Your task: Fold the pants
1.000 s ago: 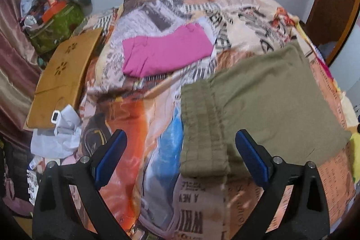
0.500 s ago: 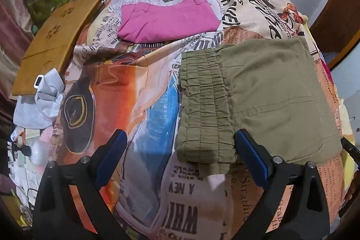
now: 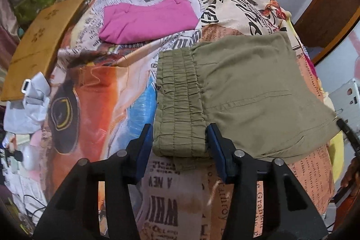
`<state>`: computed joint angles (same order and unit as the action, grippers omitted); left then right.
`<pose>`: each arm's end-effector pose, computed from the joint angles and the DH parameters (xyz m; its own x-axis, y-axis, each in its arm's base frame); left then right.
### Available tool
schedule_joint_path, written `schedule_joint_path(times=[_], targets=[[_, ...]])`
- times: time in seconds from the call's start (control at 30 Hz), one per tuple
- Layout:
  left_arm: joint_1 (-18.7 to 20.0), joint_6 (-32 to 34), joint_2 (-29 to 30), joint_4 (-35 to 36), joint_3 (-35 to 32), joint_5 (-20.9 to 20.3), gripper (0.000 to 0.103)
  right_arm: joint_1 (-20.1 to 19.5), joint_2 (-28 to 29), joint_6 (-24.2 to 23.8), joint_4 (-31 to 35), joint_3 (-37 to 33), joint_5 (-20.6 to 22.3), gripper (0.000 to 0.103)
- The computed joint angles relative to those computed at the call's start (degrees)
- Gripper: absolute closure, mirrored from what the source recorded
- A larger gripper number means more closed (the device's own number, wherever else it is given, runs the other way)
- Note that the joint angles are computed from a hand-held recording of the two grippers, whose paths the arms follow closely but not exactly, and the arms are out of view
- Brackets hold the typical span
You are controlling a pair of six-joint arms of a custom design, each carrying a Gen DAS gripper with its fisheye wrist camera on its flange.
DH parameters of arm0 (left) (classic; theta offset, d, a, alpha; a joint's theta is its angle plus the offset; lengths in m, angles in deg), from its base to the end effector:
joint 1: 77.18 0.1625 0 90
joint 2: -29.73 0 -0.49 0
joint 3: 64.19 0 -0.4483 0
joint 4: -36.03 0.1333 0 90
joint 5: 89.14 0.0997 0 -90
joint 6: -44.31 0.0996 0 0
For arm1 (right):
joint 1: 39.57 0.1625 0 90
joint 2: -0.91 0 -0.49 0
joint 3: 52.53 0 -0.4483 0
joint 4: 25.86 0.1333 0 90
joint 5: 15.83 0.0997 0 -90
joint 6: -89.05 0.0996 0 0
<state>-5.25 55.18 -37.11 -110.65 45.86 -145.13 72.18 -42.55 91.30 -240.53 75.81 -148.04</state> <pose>-0.0175 -0.6629 0.2490 -0.7567 0.3052 -0.5781 0.4525 0.8828 -0.1262 0.2542 -0.4579 0.0602 -0.8578 0.1528 0.4907 -0.2513 0.7082 -0.6597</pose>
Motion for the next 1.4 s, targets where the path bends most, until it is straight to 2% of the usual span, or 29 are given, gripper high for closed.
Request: schedule_joint_path(times=[0.13,0.27,0.4,0.5,0.63,0.77,0.9,1.0,1.07,1.1,1.17,1.27,1.4], targets=[[-1.0,2.0,-0.2,-3.1,0.9,1.3,0.054,0.6,0.6,-2.1,0.2,-0.9,-2.1,0.093],[-0.8,3.3,0.7,-3.3,1.3,2.5,0.053,-1.8,0.7,1.6,4.8,-0.5,-1.2,0.093],[-1.4,6.3,1.3,-9.0,3.2,5.8,0.039,-2.7,0.7,4.2,9.7,-0.3,-0.4,0.093],[-1.7,7.1,1.1,-9.3,3.5,6.6,0.038,-2.1,-0.4,5.2,13.5,-0.9,-1.8,0.091],[-2.6,7.6,0.4,-10.9,4.0,8.0,0.031,-1.3,-2.0,7.0,17.1,-1.2,-3.4,0.084],[-3.1,6.9,-1.1,-12.1,4.6,6.6,0.022,-0.2,-2.8,7.4,15.5,-1.5,-3.4,0.063],[-3.1,3.6,-2.8,-10.6,4.5,3.7,0.014,1.7,-2.4,3.9,14.2,-3.3,-3.4,0.055],[-2.4,-0.7,-3.5,-6.6,3.6,0.3,0.014,2.7,-1.4,1.5,14.2,-5.6,-1.2,0.049],[-2.1,-1.7,-3.5,-5.7,3.7,-0.2,0.014,3.1,-0.1,-0.3,13.9,-7.6,1.0,0.046],[-2.0,-2.1,-3.4,-5.0,3.7,-0.1,0.014,3.2,0.4,-0.9,13.6,-8.1,1.9,0.038],[-1.8,-2.8,-3.3,-3.2,3.7,-0.5,0.014,3.3,1.9,-2.2,13.3,-9.9,4.4,0.031],[-1.2,-3.8,-3.5,-0.3,3.8,-2.1,0.014,3.1,4.1,-3.8,16.8,-13.2,7.1,0.030],[-0.2,-5.7,-3.9,3.4,3.4,-5.8,0.014,2.4,6.2,-3.6,22.9,-16.7,8.1,0.030]])
